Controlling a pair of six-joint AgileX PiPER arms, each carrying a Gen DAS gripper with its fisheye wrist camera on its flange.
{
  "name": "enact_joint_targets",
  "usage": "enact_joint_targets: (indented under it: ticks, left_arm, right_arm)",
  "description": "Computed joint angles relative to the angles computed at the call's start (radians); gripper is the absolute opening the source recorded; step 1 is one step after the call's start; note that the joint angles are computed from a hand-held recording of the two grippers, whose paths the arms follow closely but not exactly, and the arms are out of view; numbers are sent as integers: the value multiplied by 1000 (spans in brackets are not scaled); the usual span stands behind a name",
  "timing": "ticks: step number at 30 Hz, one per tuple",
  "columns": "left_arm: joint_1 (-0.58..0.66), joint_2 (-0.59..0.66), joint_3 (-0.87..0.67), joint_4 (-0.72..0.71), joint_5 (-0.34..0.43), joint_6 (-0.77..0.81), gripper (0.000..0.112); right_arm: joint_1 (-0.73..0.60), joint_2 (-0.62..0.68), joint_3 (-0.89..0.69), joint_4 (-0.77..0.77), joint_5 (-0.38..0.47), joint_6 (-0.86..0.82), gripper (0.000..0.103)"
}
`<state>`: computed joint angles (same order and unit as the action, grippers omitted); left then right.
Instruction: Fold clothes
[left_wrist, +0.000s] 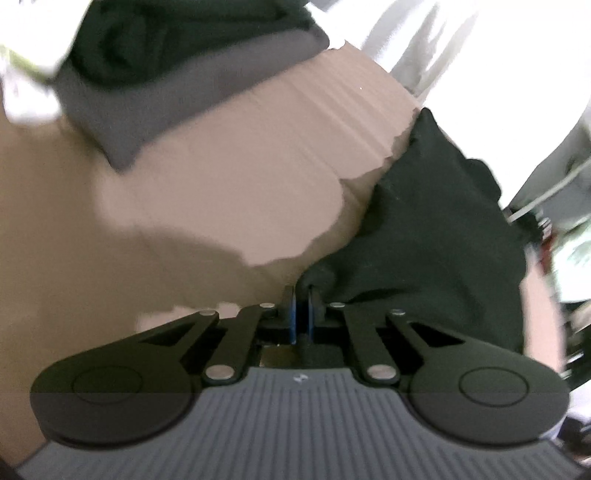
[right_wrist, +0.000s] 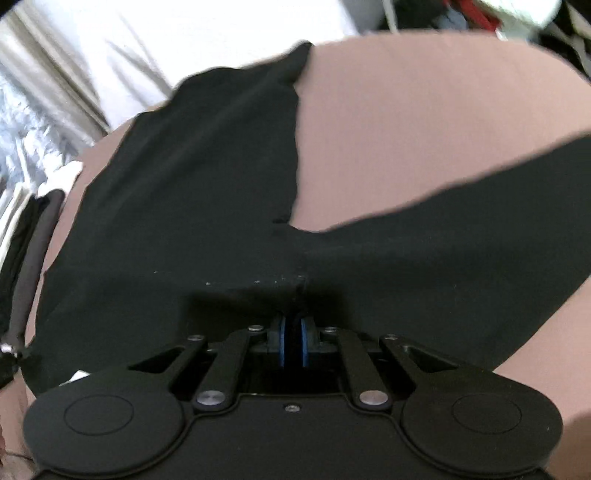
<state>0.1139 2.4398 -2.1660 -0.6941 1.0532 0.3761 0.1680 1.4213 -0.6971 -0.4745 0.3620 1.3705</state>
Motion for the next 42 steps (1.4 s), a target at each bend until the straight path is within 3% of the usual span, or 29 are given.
enact_joint_targets:
  ticks: [3,5,7,9,10,11,15,18,20,22,26,28,30,36,39,42]
  left_arm:
    - [-40,-43,58,101,-76,5,7]
    - [-58,-62,88,133,-115,23,8]
    - [-60,-84,125,101,-151,71,11]
    - [-41,-89,135,-1,-154,132,33]
    - [-32,-96,150,-53,-162,163,44]
    - [-25,-107,173,-106,-176,197,45]
    - [-24,-151,254,-202,-220,323,47]
    - [-45,-180,311,-232,-268,394,48]
    - [-59,-189,337,-245,-307,442,48]
    - [-77,-195,353,-241,-347,472,48]
    - [-114,-237,408,-196,-393,491,48]
    - [-145,-289,483,-197,-433,566,48]
    - [-181,-338,552,-205,-451,633,52]
    - [-345,-448,674,-233,-343,808,64]
    - [-463,-419,627,-178,-297,744,64]
    - [-564,-366,552,-93,-277,627,64]
  right_arm:
    - [13,-3,-17,-61,45,77,14]
    - [76,-1,-48,-216,180,222,43]
    - [156,3,-90,-334,377,326,49]
    - [211,-9,-106,-406,507,393,49]
    - [219,-32,-96,-433,518,430,50]
    - [226,-58,-82,-457,518,469,52]
    - [177,-129,-24,-463,340,524,52]
    - [81,-153,-28,-293,170,266,52]
    - [10,-104,-77,-192,54,66,52]
    - [-26,-80,-144,-110,42,-134,55]
    - [-149,-97,-182,-49,64,-310,63]
    - [-280,-130,-174,116,102,-490,63]
    - [-447,-174,-174,308,214,-690,63]
    - [-1007,-398,-62,781,449,-1290,71]
    - [-1272,-337,-17,973,505,-1590,71]
    - [-1393,-228,29,1094,449,-1711,71]
